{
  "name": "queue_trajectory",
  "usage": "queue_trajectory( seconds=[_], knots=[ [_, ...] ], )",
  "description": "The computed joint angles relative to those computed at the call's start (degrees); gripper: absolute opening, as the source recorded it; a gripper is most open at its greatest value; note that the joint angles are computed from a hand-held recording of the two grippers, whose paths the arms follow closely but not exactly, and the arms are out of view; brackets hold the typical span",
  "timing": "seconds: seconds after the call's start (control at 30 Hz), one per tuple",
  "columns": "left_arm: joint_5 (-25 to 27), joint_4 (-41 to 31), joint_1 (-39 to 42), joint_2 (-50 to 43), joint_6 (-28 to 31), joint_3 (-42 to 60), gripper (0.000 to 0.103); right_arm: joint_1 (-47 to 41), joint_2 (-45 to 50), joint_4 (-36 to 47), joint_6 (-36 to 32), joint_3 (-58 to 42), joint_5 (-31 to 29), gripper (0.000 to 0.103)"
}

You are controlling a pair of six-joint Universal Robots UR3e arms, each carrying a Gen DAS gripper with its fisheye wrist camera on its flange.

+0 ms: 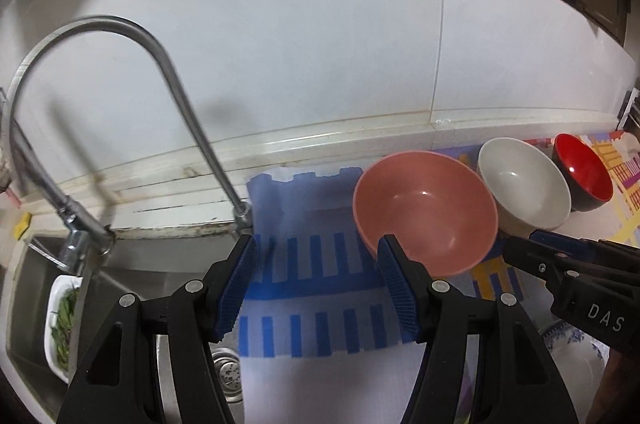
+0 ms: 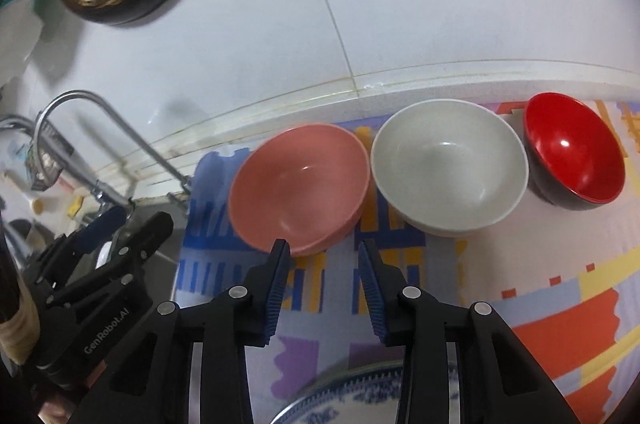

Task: Organize plates and bowls
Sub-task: 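Close both tools on the pink bowl rim and lift it, then carry the pink bowl with both tools across the mat toward the pot rack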

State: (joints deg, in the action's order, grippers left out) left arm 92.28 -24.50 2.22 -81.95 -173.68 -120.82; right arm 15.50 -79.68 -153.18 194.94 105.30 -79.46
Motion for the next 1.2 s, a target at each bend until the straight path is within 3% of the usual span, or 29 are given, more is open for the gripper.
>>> queue_trajectory(
  seconds=[0.37,0.53,0.9,1.2],
  knots=[
    [-1.5,3.1,-0.7,-12.8,0.3,6.1,0.057,-1.3,7.3,-1.1,2.7,-4.5,1.2,0.033],
    [-1.9,2.2,-1.1,-17.3,-0.2,9.6,0.05,-1.5,9.8,-0.6,3.3,-7.1,1.1,0.033],
    [-4.4,-0.3,-1.1,-21.5,0.0,13.3,0.016,-1.2,13.3,-0.8,3.1,-10.2,0.3,0.021],
    [-4.3,-1.0,-0.8,-20.1,-2.2,12.1,0.014,-1.1,12.6,-1.2,1.9,-9.6,0.0,0.018]
  ],
)
